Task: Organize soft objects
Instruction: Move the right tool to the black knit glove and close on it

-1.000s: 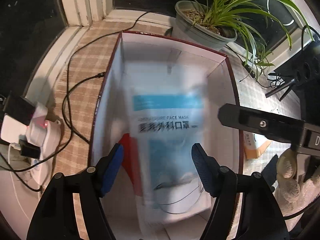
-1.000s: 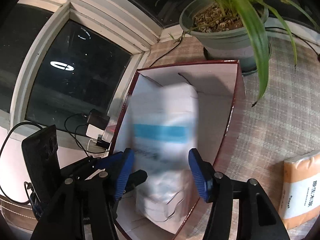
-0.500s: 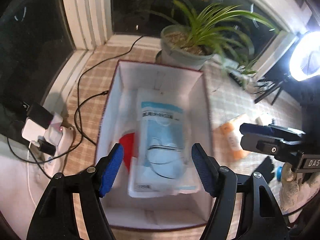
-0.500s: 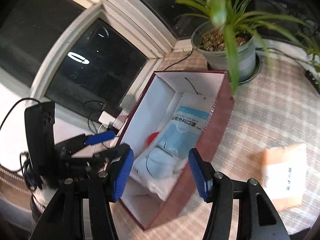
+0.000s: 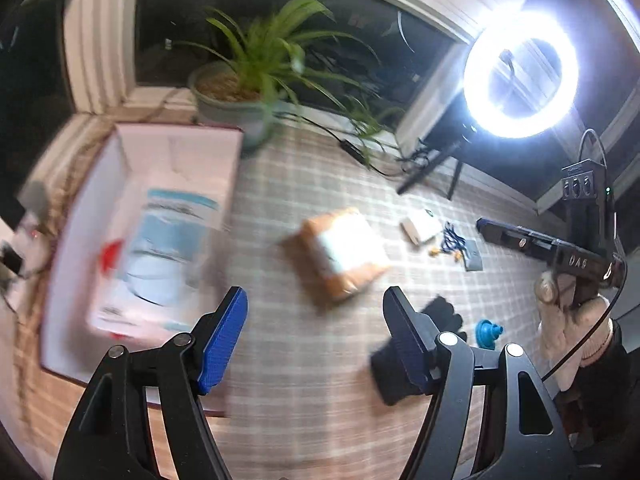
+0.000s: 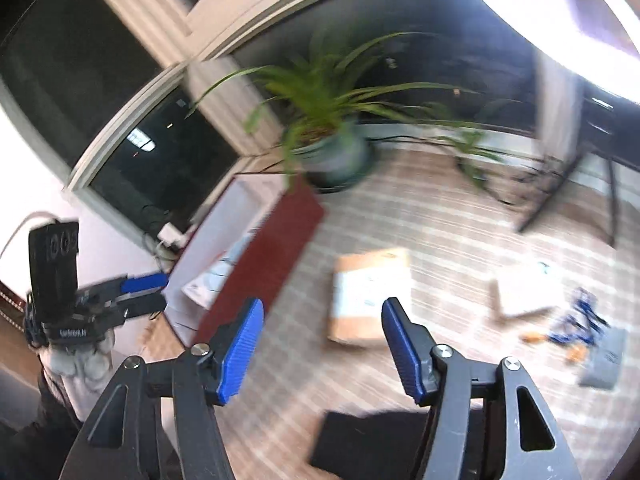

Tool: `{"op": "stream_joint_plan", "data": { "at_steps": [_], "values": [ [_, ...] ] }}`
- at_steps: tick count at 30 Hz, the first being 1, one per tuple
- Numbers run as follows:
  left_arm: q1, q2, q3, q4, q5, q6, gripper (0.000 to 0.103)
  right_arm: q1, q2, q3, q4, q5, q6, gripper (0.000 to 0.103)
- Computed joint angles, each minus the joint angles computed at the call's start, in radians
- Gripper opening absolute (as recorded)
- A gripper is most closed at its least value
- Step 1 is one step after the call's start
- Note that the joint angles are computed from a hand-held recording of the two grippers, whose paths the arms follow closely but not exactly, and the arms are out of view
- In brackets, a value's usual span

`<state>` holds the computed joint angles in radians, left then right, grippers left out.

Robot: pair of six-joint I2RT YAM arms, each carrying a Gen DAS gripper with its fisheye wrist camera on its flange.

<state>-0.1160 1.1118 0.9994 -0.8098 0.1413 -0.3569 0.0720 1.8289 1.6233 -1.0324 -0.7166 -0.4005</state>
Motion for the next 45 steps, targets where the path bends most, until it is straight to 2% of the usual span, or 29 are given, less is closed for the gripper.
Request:
{"op": "stream_joint_plan", "data": {
  "at_steps": [3,6,9,14,18,23,27,33,36,38,41,43,45],
  "values": [
    [-0.103,0.019,-0.058,0.092,-0.037,-0.088,0.07,-0.097,-0.013,-0.028,0.008,0.002,-0.052,0.061],
    [-0.178,0.077,-0.101,0.18,-0.016,-0.157,0.07,-0.177,-0.001,-0.03,-0.023,0.02,-0.113,0.065],
    [-0.268,0.146,-0.102,0.21,-0.055,-0.192,0.07,-0.247,0.006,-0.052,-0.048,0.034,-0.158,0.066],
    [-0.365,0.239,-0.153,0.291,-0.025,-0.263,0.07,-0.325,0.055,-0.089,-0.096,0.082,-0.216,0.066],
    [-0.422,0.284,-0.225,0.381,0.005,-0.354,0.07,-0.338,0.076,-0.147,-0.083,0.109,-0.24,0.066],
    [-0.466,0.357,-0.271,0.475,0.007,-0.44,0.07,-0.302,0.103,-0.239,-0.004,0.164,-0.224,0.066],
    [-0.491,0.403,-0.269,0.512,-0.006,-0.462,0.07,-0.275,0.13,-0.286,0.069,0.215,-0.204,0.066],
    [-0.518,0.436,-0.249,0.542,-0.032,-0.48,0.068,-0.27,0.189,-0.285,0.085,0.222,-0.182,0.066],
    [-0.539,0.441,-0.233,0.542,-0.045,-0.465,0.059,-0.261,0.187,-0.3,0.093,0.22,-0.187,0.067],
    [-0.554,0.447,-0.218,0.527,-0.068,-0.454,0.047,-0.255,0.181,-0.307,0.096,0.215,-0.188,0.068],
    [-0.547,0.442,-0.223,0.541,-0.052,-0.455,0.037,-0.254,0.184,-0.304,0.083,0.201,-0.19,0.068],
    [-0.544,0.434,-0.23,0.546,-0.05,-0.455,0.032,-0.259,0.185,-0.303,0.062,0.186,-0.214,0.066],
    [-0.54,0.42,-0.245,0.556,-0.046,-0.456,0.03,-0.262,0.195,-0.292,0.02,0.159,-0.247,0.063]
  ]
}}
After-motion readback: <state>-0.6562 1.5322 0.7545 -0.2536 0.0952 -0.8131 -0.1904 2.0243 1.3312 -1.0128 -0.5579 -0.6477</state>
